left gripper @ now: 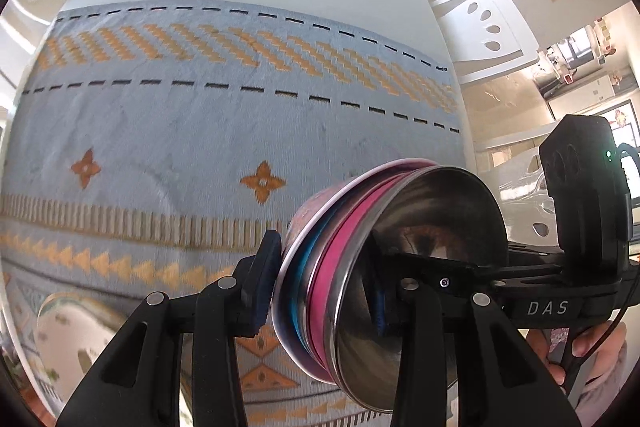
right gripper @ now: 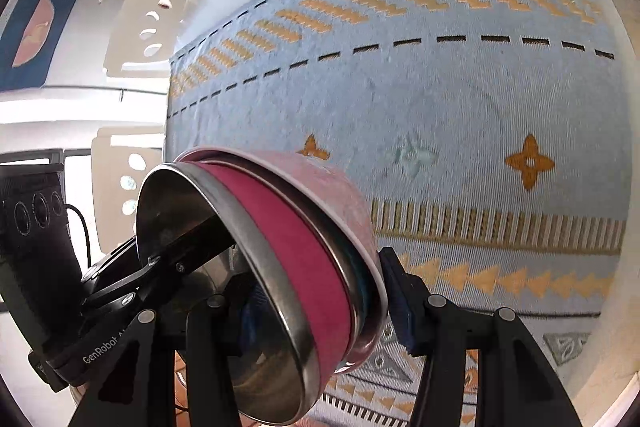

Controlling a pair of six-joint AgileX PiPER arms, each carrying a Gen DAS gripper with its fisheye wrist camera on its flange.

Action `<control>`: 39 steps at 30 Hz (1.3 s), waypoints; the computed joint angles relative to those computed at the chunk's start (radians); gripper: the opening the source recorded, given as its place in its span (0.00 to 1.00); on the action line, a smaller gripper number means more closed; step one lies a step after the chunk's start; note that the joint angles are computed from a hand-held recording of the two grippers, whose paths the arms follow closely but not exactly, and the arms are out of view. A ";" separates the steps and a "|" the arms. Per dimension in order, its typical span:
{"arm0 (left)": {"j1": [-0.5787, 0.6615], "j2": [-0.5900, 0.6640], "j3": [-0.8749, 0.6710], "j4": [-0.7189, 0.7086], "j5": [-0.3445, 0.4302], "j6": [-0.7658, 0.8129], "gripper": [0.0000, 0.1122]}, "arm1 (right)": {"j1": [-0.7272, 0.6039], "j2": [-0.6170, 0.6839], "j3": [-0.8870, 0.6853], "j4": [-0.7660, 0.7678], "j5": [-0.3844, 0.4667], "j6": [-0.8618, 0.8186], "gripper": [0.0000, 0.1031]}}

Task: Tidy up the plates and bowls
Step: 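Lift the nested bowl stack by its rim with the left gripper, then carry the bowl stack with the left gripper over the hexagonal plate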

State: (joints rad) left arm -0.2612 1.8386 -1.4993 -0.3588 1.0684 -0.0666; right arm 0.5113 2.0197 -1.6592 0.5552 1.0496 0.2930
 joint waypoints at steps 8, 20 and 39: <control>0.065 -0.217 0.276 -0.001 -0.053 0.010 0.32 | 0.105 -0.047 0.055 -0.007 -0.009 0.014 0.50; 0.474 -0.372 0.459 -0.090 0.069 0.415 0.34 | 0.378 0.117 -0.229 -0.151 0.014 0.316 0.50; 0.876 -0.232 0.481 -0.095 0.131 0.954 0.33 | 0.635 0.564 -0.914 -0.345 0.155 0.758 0.50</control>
